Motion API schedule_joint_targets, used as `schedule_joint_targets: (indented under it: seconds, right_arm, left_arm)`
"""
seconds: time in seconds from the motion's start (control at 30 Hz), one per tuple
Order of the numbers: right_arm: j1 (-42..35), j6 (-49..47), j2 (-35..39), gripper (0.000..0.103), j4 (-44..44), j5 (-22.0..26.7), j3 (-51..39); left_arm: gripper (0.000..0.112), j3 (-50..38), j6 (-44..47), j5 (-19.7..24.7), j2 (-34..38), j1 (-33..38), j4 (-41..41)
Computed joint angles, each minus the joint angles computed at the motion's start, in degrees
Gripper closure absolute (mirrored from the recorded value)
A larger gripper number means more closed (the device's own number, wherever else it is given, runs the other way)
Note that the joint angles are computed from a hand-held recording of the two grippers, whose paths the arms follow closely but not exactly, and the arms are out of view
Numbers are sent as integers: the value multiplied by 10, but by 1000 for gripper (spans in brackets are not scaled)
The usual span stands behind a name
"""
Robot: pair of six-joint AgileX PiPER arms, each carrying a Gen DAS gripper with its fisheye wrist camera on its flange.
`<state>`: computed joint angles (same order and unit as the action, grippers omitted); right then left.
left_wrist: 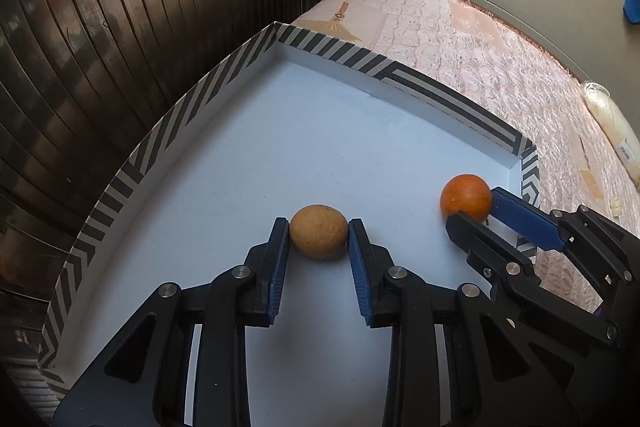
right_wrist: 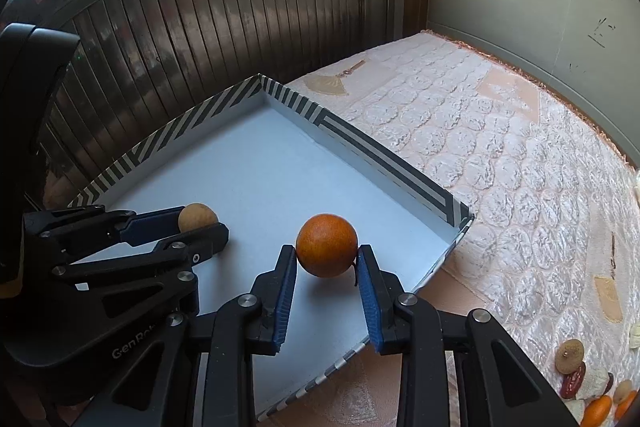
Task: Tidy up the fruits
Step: 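Carry pear and orange into the striped tray and open both tools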
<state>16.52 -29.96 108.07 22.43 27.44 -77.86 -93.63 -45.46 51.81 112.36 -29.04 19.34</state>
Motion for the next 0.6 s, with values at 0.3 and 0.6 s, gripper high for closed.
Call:
schedule_joint_targets:
  seconds: [0.3, 0.6]
  right_arm:
    - [0, -1, -28, 67, 12, -2, 26]
    - [-15, -7, -144, 57, 20, -70, 145]
  left_arm:
    - [58, 35, 1, -18, -28, 17, -34]
    - [58, 56, -30, -22, -71, -17, -5]
